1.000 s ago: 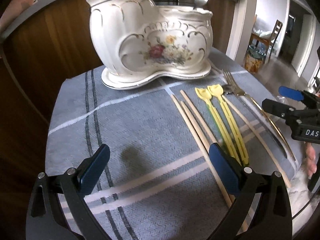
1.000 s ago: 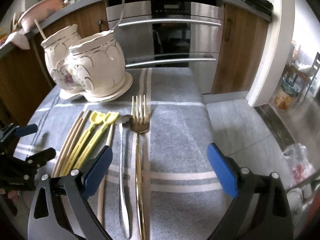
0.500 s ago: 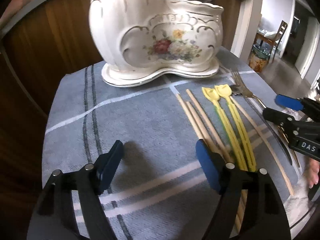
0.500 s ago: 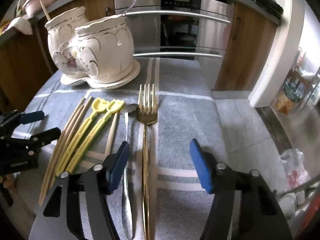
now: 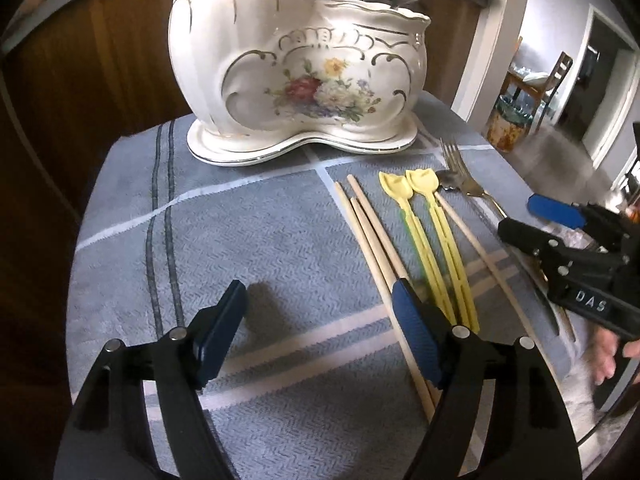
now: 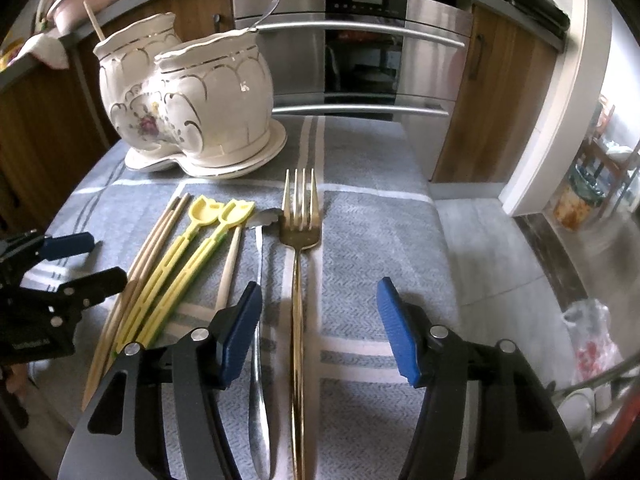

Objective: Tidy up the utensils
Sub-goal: 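Grasp another wooden chopstick with the left gripper while the right gripper grasps another gold fork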

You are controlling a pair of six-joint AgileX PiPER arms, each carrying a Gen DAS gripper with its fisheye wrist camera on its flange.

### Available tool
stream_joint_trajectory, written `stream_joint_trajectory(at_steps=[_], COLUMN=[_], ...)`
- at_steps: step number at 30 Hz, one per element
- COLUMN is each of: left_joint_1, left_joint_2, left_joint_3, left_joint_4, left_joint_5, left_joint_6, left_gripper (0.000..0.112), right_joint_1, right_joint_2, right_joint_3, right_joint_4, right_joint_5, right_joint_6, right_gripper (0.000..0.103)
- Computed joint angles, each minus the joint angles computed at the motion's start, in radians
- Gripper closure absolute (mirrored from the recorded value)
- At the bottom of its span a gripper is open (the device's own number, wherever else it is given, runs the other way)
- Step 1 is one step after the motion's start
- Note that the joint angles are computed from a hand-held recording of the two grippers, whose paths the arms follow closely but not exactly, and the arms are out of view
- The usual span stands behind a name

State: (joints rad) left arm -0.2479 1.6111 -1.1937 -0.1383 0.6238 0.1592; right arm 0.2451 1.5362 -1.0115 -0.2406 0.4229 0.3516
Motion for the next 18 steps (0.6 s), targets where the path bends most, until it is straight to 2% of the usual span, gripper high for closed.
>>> stream_joint_trajectory(at_steps=[6,8,9,10,11,13,14,15,16,18], left_joint_1=[-0.083,-0.089,-0.088,-0.082,-0.076,-0.056,-0.045,-0.028,-0.018,0.019], left_joint_2=[0.003,0.005,0.010,0.009,0.009,0.009,0.011,0.014,0.017,0.032], left_joint_3=[-0.002,-0.017,-0.034,-0.039,-0.047,-0.056,-0.063,-0.073,-0.081,-0.109], left_joint_4=[0.208,0.193,0.178,0.154,0.127,0.076,0.051,0.016,-0.005,-0.075], left_joint_5=[-0.010,0.010,0.029,0.035,0.046,0.062,0.071,0.087,0.100,0.141], left_joint_6=[-0.208,-0.211,-0.192,-0.158,-0.113,-0.042,-0.013,0.028,0.052,0.131], left_gripper=[0.035,0.038,0.046,0.059,0.064,0.083,0.088,0.098,0.104,0.106], right_joint_1=[0.002,-0.001,-0.004,-0.007,-0.013,-0.023,-0.025,-0.028,-0.030,-0.028], right_joint_2=[0.013,0.013,0.014,0.012,0.012,0.014,0.017,0.020,0.023,0.025], right_joint_3=[0.000,0.001,0.001,0.003,0.001,-0.001,-0.005,-0.009,-0.013,-0.015], right_joint_4=[-0.004,0.018,0.040,0.064,0.107,0.184,0.214,0.246,0.278,0.310], right_joint_5=[-0.012,-0.014,-0.017,-0.018,-0.019,-0.021,-0.021,-0.020,-0.019,-0.020], right_joint_6=[0.004,-0.020,-0.043,-0.068,-0.111,-0.189,-0.221,-0.254,-0.287,-0.320], right_gripper=[0.043,0.045,0.047,0.049,0.052,0.059,0.063,0.065,0.071,0.078])
